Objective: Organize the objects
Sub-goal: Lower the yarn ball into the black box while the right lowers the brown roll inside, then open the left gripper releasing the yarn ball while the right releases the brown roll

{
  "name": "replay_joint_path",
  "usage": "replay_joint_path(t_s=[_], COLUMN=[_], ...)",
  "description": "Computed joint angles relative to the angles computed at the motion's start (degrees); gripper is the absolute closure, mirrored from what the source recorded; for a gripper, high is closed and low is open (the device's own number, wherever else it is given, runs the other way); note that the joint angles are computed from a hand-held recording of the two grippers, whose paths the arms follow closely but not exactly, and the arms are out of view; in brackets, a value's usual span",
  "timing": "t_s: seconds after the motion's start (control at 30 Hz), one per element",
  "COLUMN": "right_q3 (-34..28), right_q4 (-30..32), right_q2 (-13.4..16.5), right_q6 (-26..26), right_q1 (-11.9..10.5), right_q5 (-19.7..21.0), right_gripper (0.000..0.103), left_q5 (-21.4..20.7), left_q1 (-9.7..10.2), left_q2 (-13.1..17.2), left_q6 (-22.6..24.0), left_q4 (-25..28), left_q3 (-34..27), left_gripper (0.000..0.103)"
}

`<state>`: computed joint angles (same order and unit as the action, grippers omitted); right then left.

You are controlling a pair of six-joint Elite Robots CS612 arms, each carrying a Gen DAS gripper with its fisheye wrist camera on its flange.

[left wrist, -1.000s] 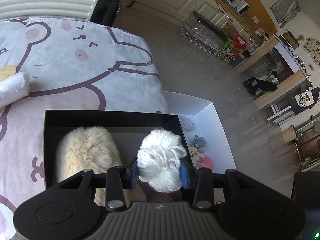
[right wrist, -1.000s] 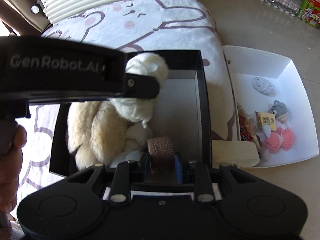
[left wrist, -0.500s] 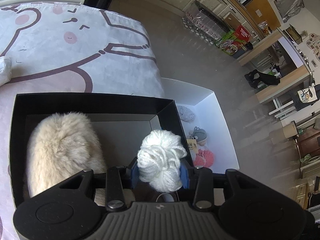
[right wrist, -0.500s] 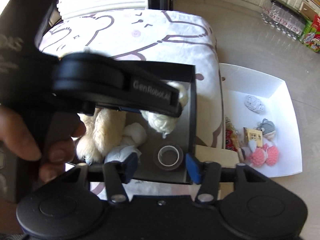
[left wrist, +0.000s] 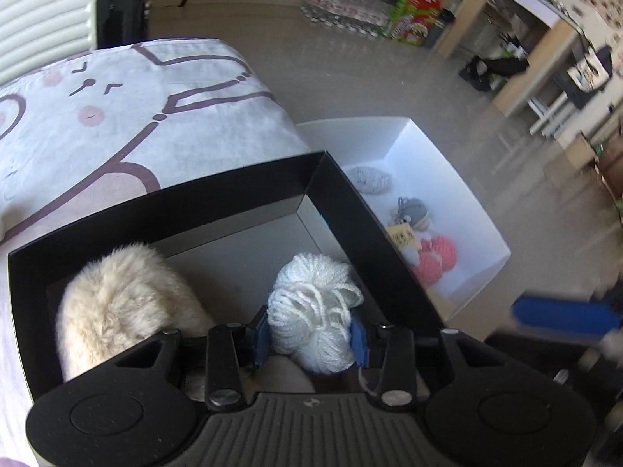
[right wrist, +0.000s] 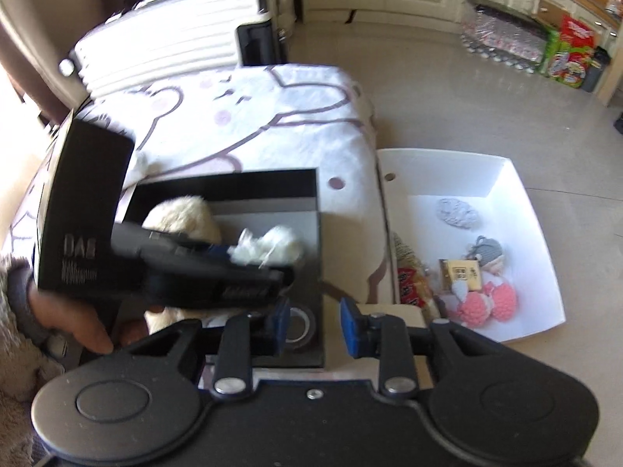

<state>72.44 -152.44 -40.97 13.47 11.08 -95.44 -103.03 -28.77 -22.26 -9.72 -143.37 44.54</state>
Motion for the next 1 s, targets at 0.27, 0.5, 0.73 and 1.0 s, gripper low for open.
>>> replay_joint_path(t_s=[0.27, 0.5, 0.73, 1.0], right_q3=[1.28, 0.89, 1.25, 2.07], right_q4=[-2.85, -2.53, -3.63, -6.2], right_q2=[-0.68, -0.53, -0.66, -0.84], right_q6=[7.66, 7.13, 9.38, 14.6], right_q1=[-0.38, -0.29, -0.31, -0.21], right_q5=[-3.4, -2.56, -3.12, -5.45], right_gripper=[0.074, 0.074, 0.073, 0.073], left_q5=[-2.4, -3.32, -4.64, -1.9], left_q1=[-0.23, -0.07, 0.33, 0.6], left_q2=[-0.17, 0.36, -0.21, -3.17], left_q6=[9.45, 5.44, 0.98, -0.87], left_q4=[1.23, 1.11, -1.24, -5.5], left_q3=[0.4, -0.18, 0.63, 5.11], left_gripper=[0.062, 0.055, 0.025, 0.021])
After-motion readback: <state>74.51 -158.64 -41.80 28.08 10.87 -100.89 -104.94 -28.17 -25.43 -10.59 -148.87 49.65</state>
